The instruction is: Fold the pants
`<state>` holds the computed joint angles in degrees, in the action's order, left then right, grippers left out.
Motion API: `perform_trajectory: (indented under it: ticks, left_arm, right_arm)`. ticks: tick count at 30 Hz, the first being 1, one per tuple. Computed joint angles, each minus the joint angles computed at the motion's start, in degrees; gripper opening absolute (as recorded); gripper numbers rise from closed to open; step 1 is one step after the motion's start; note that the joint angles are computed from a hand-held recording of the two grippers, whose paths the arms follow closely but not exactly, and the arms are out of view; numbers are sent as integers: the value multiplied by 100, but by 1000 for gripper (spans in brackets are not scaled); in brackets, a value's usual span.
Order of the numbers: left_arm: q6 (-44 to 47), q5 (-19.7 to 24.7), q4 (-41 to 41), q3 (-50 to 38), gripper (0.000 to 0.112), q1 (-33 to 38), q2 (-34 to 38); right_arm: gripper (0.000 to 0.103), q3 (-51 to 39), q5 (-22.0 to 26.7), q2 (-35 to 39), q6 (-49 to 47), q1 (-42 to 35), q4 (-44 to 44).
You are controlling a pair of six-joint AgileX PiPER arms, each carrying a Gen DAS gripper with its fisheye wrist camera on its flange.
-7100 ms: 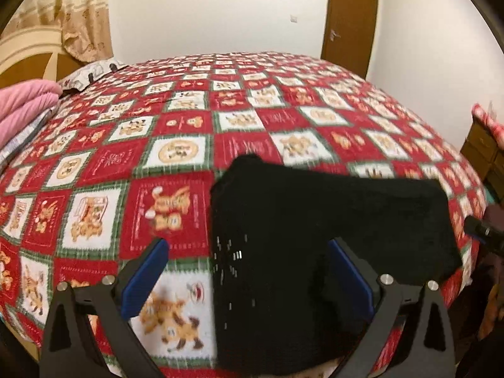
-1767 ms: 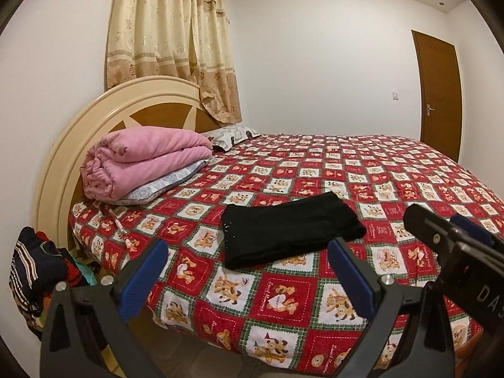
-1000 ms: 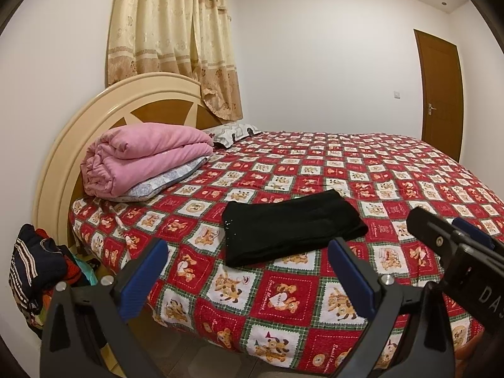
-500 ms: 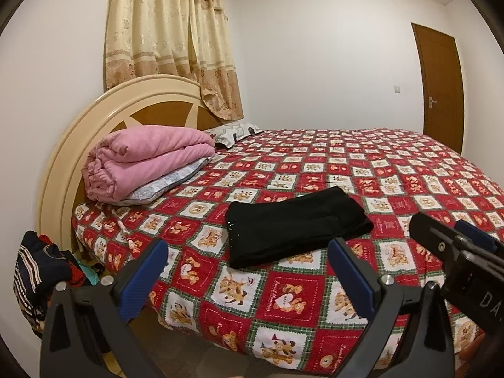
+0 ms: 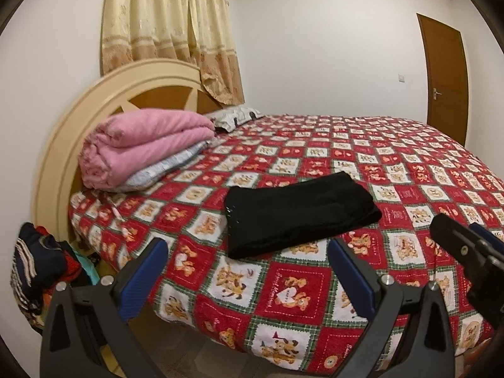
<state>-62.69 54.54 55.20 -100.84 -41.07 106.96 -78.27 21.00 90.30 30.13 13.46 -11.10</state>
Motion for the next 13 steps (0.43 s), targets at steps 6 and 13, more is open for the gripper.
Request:
perform_trajectory:
  ticks: [6, 13]
  left_arm:
    - [678, -561, -1150, -51, 103, 527, 246]
    - [1685, 127, -2234, -1384, 103, 1070, 1212]
  right_arm:
    - [81, -95, 30, 420, -647, -351, 988]
    - [81, -225, -47, 908, -1572, -924, 2458]
